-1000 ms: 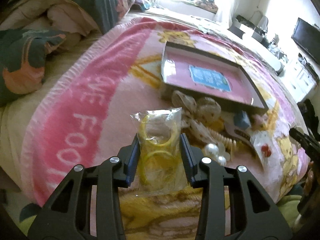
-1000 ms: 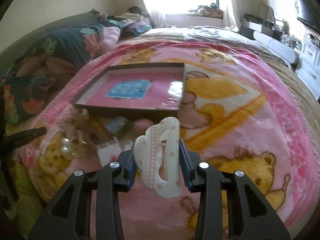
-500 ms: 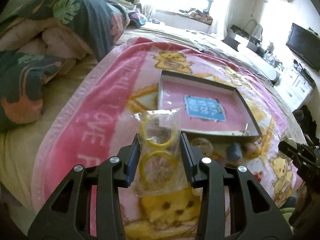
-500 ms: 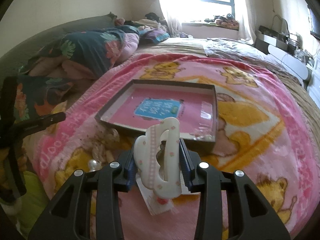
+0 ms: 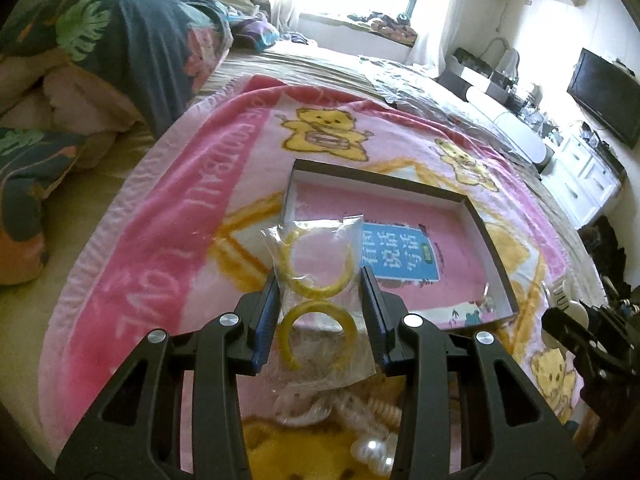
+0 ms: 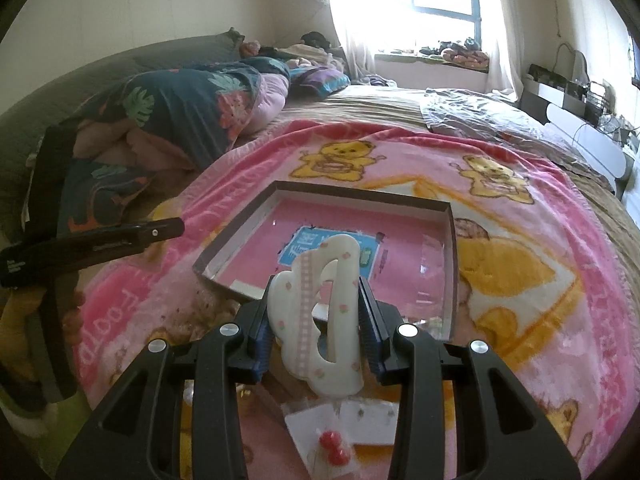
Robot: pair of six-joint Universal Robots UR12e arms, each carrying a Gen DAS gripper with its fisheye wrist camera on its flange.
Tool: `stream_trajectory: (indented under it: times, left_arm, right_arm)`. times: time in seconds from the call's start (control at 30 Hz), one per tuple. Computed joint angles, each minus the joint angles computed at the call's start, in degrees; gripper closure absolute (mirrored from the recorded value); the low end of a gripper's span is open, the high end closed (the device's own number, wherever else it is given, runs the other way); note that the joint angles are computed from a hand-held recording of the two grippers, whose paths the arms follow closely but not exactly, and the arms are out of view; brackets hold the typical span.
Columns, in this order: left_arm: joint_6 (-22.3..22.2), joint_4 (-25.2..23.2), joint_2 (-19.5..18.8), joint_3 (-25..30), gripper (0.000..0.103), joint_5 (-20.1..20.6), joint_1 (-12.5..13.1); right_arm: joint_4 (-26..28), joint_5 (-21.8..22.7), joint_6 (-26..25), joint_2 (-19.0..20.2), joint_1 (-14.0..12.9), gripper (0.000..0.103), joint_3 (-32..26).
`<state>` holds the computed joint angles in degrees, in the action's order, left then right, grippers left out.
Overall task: Organize jewelry
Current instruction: 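Carry the ring bag and claw clip into the pink box while both tools open to release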
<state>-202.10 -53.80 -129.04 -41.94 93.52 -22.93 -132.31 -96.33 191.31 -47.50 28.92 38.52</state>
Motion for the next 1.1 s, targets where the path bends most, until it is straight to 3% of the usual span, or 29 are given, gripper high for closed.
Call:
stream_trajectory:
  times: [0.5,0.8,0.93,1.03,1.1]
  left_arm:
    - [2.5,-14.2,-12.4,20.5,0.072,-1.7,-0.3]
    - [3.7,-21.6,-17.3,29.3,0.071,-1.7,-0.3]
    - [3.9,-22.9,-17.7,29.9,0.064,-1.6,-0.2]
    - [4.6,-21.8,-16.8,28.2,0.054,-0.9,-0.3]
    - [4.8,-21.0,-16.0,26.7,0.052,-0.8,-0.2]
  right_arm:
    - [8.1,1.4,3.9,5.3,-2.8,0.067,-7.3]
    - [14.5,2.8,3.1,10.1,-2.9,0.067,-15.3]
    - [16.4,3.3,3.0,11.7,-2.8,0.067,-17.9]
    - [17.8,3.6,3.0,12.6,-2.8,0.067,-19.5]
    - [18.4,3.9,2.9,12.9,-2.8,0.066,-20.1]
